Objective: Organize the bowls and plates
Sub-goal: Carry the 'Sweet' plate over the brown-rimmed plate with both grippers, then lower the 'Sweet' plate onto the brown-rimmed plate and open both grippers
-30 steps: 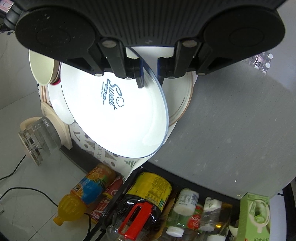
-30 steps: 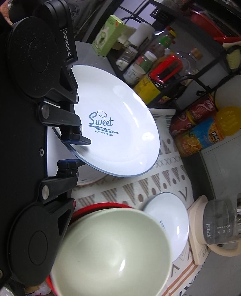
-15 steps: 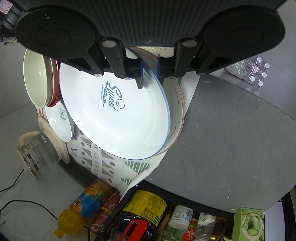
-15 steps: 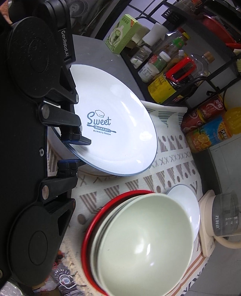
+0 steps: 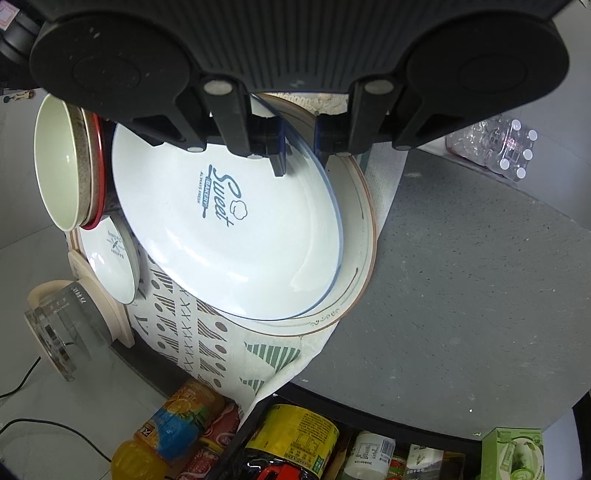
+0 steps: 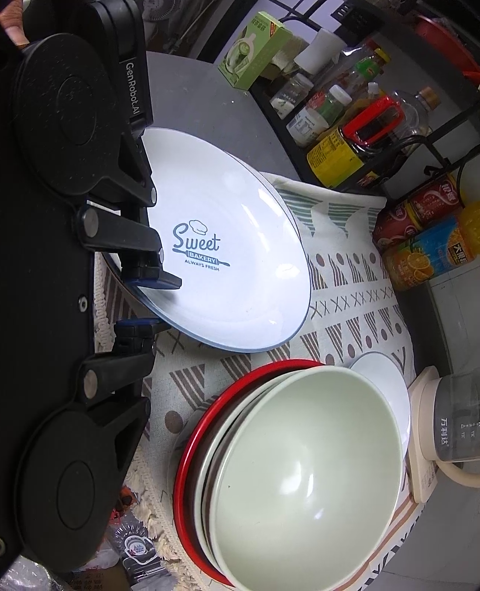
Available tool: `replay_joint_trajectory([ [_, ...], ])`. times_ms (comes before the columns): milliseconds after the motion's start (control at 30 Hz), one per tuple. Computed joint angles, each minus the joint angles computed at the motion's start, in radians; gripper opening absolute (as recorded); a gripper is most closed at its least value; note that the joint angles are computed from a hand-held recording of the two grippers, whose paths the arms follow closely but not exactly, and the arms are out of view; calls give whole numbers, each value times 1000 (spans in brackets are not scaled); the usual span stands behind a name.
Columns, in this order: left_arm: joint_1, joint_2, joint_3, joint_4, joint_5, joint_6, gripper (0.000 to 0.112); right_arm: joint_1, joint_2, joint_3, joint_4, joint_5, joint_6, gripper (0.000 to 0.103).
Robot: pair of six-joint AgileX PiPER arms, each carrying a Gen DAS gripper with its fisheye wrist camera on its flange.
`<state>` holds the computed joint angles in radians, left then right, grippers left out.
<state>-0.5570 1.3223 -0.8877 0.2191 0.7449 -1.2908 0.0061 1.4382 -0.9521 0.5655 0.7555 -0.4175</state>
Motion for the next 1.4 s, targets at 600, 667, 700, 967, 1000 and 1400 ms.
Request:
replay_joint_trajectory([
  [600,72,35,-82,-22,105,125,18,52,41,-11,-60,-40,76,14],
  [667,79,22,-83,-5,114,120,18,46,48,-13,-61,-40,87,13],
  [700,79,18,-83,5,121,114,18,39,54,-16,-59,-36,85,13],
  [967,109,10,-58,-4,120,116,18,49,64,-16,-64,-40,107,13],
  [1000,115,8,-52,-12,112,123,18,49,67,-16,-65,-41,109,13],
  [1400,124,0,-35,31,110,88,18,39,97,-31,-44,-18,95,14],
])
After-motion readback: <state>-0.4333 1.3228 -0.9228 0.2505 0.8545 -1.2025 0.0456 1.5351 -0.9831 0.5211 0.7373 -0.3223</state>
